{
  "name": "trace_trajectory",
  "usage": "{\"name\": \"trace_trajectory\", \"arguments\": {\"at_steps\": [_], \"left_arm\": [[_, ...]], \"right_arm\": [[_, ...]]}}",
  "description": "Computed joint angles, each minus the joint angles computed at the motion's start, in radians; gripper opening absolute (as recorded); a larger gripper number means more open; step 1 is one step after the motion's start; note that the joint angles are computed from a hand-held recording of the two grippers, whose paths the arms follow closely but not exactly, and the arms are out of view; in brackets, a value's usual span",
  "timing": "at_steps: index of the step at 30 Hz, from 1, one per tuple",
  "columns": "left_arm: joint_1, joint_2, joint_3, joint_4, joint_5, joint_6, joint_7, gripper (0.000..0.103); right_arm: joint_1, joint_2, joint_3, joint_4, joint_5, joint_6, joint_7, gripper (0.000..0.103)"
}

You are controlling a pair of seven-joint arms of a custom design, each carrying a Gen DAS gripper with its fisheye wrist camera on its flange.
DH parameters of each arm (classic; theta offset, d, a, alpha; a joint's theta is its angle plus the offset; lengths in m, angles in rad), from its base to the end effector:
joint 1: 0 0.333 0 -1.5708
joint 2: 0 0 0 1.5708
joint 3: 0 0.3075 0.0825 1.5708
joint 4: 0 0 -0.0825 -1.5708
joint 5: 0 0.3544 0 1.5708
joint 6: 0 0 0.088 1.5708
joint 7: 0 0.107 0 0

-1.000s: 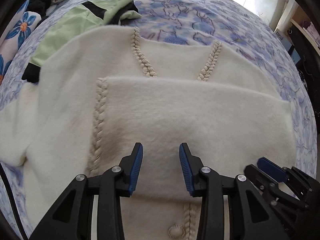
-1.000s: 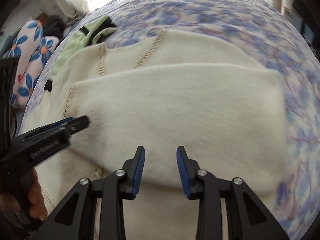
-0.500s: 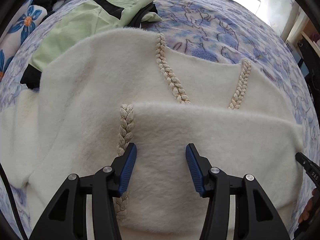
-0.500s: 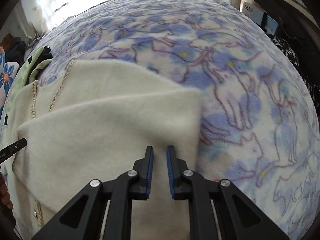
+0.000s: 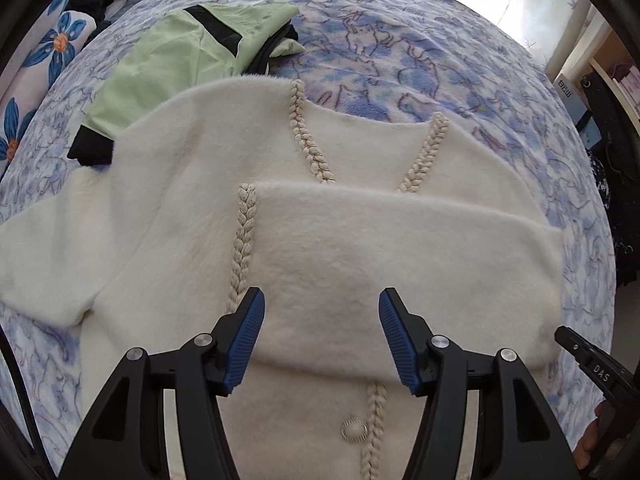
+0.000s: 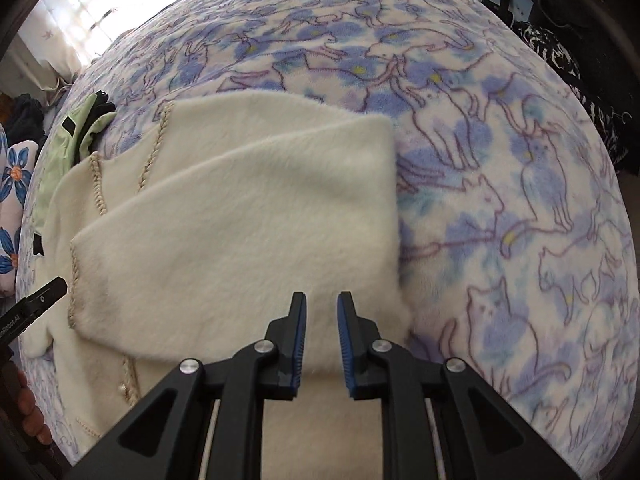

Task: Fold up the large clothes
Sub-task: 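Open the left tool and withdraw it from the folded sleeve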

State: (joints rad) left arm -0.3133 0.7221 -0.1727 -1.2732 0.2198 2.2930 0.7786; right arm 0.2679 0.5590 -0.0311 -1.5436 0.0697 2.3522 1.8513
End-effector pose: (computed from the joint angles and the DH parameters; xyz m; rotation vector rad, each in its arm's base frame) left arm 0.6700 -0.3086 0.3671 -2.3549 1.8359 -0.4414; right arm 0.6716 0.1669 0.3595 -1.9690 2.1327 -0.1335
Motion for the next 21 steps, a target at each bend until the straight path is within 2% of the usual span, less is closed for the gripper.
{"name": "trace_trajectory", "arguments": {"at_steps": [9, 21], "left_arm": [[-0.002, -0.166, -0.02, -0.152, -0.008, -0.03, -0.019, 0.058], [0.012, -0.44, -0.049, -0.414, -0.019, -0.083, -0.101, 0.058]], "right_arm": [[0.012, -0.109, 0.018, -0.08, 0.005, -0.063, 0.002, 0.016], [0.03, -0.272, 0.066, -0.192, 0.029, -0.119, -0.094, 0.016]]}}
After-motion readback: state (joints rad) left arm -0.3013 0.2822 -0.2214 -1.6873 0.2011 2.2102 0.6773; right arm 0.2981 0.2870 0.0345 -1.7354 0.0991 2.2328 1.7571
